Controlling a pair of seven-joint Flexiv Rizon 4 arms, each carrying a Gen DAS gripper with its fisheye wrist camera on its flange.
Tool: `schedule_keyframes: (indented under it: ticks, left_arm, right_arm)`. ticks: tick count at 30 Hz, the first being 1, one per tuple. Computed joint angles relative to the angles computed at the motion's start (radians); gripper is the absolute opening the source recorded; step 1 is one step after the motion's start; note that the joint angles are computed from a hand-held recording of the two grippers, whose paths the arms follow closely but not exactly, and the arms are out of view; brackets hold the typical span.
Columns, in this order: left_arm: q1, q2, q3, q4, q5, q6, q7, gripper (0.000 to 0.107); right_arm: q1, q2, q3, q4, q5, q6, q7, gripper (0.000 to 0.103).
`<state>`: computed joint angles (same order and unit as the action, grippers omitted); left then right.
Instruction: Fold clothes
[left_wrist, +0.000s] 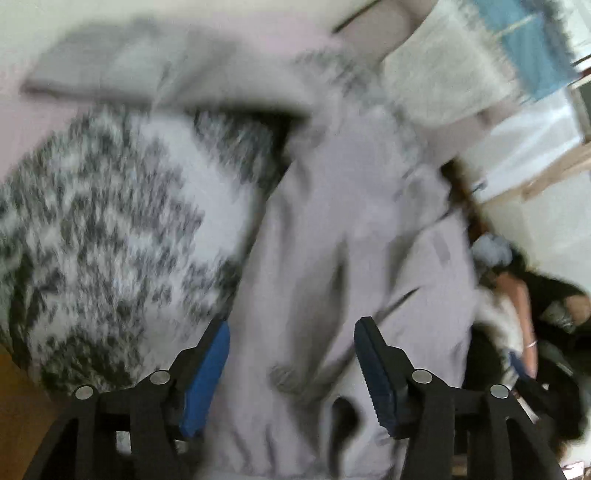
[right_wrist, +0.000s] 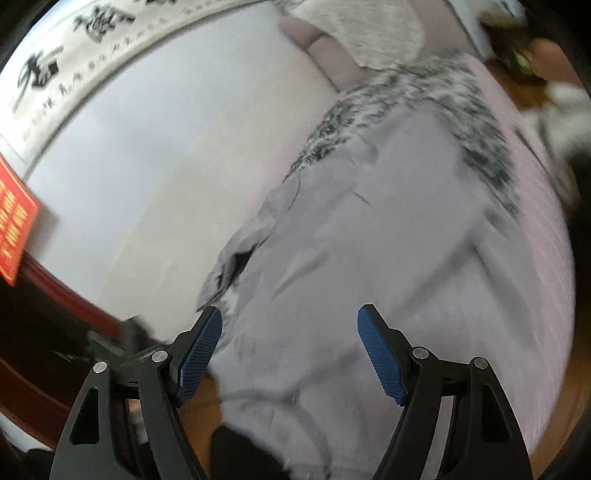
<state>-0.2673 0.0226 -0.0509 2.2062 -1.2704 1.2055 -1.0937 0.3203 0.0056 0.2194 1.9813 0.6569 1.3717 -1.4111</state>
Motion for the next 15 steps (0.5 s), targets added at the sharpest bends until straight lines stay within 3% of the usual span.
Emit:
schedule_keyframes:
  ticks: [3, 4, 5, 7, 8, 9, 10, 13, 15]
  left_arm:
    - [-0.056, -0.003, -0.038, -0.046, -0.263, -0.047, 0.237, 0.073]
    - [-0.064, -0.023, -0.047, -0.063, -0.279, -0.081, 0.256, 0.076]
    - [-0.067, -0.047, -0.048, -0.079, -0.239, -0.12, 0.23, 0.08]
    - [-0.041, -0.125, -0.052, -0.108, -0.012, -0.174, 0.052, 0.08]
    - [-0.052, -0.169, -0.03, -0.117, 0.067, -0.177, -0.016, 0.076]
    - [-0.038, -0.192, -0.04, -0.111, 0.082, -0.163, -0.019, 0.069]
    - [-0.018, -0.187, -0.071, -0.094, 0.031, -0.132, 0.044, 0.066]
    - [0.0, -0.111, -0.056, -0.041, -0.091, -0.167, 0.181, 0.063]
    - [-0.005, -0.014, -0.028, 0.029, -0.33, -0.181, 0.364, 0.071]
  right_arm:
    - [-0.026, -0.152, -0.011, -0.126, 0.086, -0.027, -0.047, 0.079]
    - [-0.025, -0.194, -0.02, -0.133, 0.054, -0.017, 0.015, 0.079]
    - [-0.026, -0.23, -0.029, -0.129, 0.03, -0.036, 0.087, 0.079]
    - [-0.016, -0.283, -0.049, -0.108, -0.032, -0.054, 0.212, 0.061]
    - [0.016, -0.282, -0.063, -0.065, -0.096, 0.012, 0.248, 0.061]
    - [0.019, -0.275, -0.061, -0.051, -0.133, 0.014, 0.259, 0.064]
    - [0.019, -0.267, -0.057, -0.04, -0.169, 0.01, 0.268, 0.067]
    - [0.0, -0.228, -0.037, -0.059, -0.216, -0.064, 0.365, 0.069]
    - [-0.015, -0.226, 0.03, -0.144, -0.213, -0.036, 0.295, 0.075]
